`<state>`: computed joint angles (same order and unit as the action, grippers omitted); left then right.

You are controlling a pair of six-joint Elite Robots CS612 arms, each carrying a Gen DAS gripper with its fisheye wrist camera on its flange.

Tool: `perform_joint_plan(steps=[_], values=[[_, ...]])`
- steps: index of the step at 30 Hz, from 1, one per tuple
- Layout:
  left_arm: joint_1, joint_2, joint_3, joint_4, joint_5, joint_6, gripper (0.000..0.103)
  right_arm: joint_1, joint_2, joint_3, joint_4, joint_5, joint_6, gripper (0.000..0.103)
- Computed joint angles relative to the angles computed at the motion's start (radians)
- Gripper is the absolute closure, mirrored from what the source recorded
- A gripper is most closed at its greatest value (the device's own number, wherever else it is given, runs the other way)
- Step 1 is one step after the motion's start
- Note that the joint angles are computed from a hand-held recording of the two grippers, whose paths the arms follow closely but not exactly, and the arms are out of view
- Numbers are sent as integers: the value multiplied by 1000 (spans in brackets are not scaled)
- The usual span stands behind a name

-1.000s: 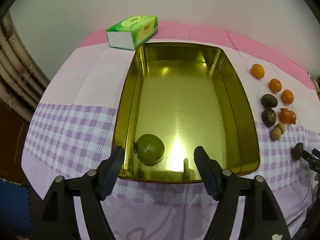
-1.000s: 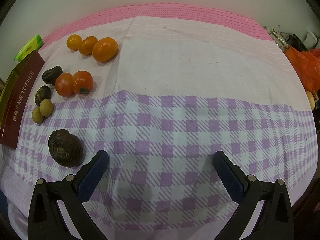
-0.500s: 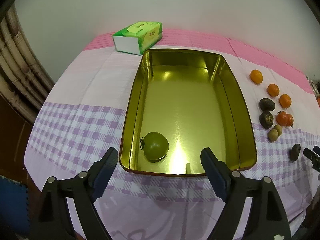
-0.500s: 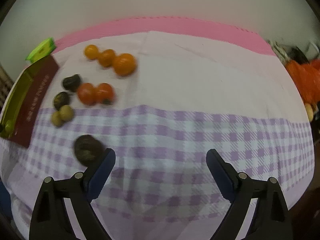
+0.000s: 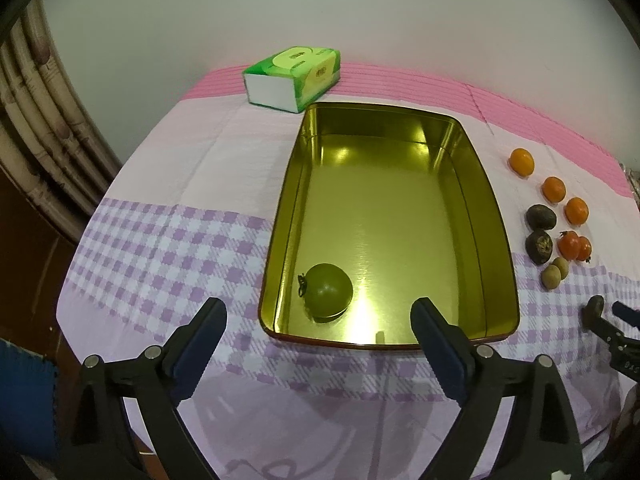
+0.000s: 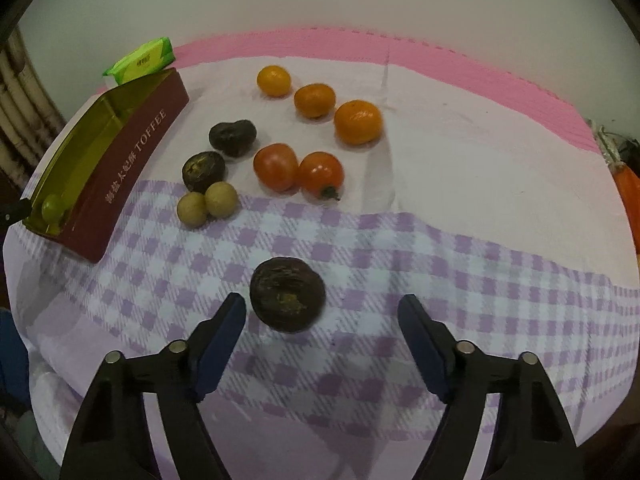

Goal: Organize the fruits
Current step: 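Reach the right gripper to the dark round fruit and grasp it, then carry the dark round fruit into the tin and open the right gripper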

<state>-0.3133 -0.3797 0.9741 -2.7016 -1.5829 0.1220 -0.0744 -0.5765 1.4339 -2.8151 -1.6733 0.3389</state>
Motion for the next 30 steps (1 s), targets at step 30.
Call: perform_joint_plan(steps=[30], values=[[23,-1,-7,13,38,-113,11,19,29,-60,24,13,-50,61]])
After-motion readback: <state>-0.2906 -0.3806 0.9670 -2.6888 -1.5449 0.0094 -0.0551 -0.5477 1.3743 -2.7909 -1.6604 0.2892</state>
